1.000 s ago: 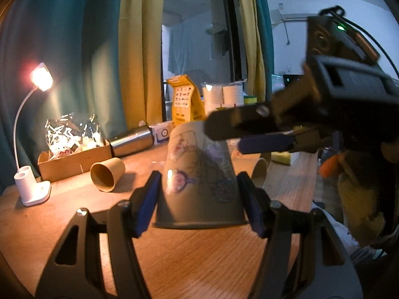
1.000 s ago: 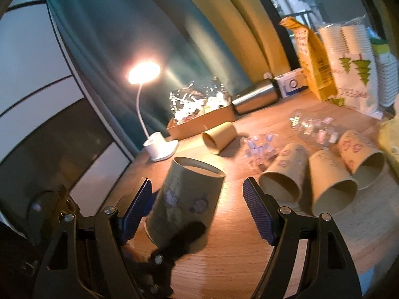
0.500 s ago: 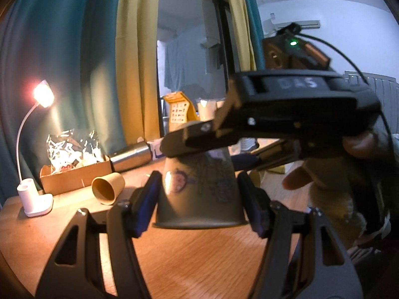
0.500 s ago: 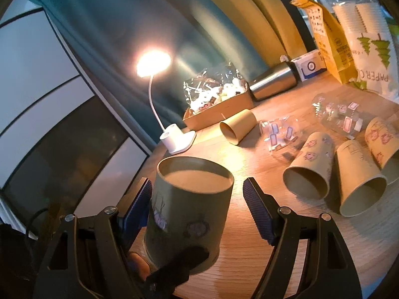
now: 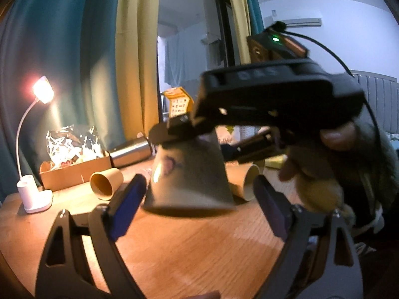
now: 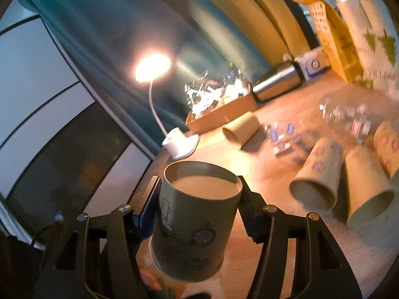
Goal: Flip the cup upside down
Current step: 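Close the right gripper on the cup and open the left gripper, then lower the cup with the right gripper and stand it on its base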
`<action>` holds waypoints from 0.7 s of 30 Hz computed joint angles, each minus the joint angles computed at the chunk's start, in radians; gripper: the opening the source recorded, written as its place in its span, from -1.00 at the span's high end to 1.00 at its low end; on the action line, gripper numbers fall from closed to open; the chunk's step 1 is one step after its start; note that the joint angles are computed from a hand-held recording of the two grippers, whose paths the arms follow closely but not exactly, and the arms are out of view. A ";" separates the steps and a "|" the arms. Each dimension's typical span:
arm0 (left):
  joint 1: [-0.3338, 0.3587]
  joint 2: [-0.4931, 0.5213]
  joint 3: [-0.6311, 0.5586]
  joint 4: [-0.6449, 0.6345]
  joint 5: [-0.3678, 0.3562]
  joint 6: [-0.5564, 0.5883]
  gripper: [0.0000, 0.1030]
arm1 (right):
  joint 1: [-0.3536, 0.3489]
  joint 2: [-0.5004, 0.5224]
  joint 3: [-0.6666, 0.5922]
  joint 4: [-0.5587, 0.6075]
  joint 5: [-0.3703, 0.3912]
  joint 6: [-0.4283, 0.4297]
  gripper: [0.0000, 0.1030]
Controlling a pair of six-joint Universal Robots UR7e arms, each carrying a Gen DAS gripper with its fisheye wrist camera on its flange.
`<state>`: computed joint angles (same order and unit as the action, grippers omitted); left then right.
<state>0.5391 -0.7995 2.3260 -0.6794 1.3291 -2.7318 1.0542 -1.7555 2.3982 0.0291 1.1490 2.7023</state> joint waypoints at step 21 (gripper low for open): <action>0.111 -0.048 -0.020 -0.011 -0.113 -0.164 -0.74 | 0.143 0.157 0.169 -0.677 0.496 -0.188 -0.21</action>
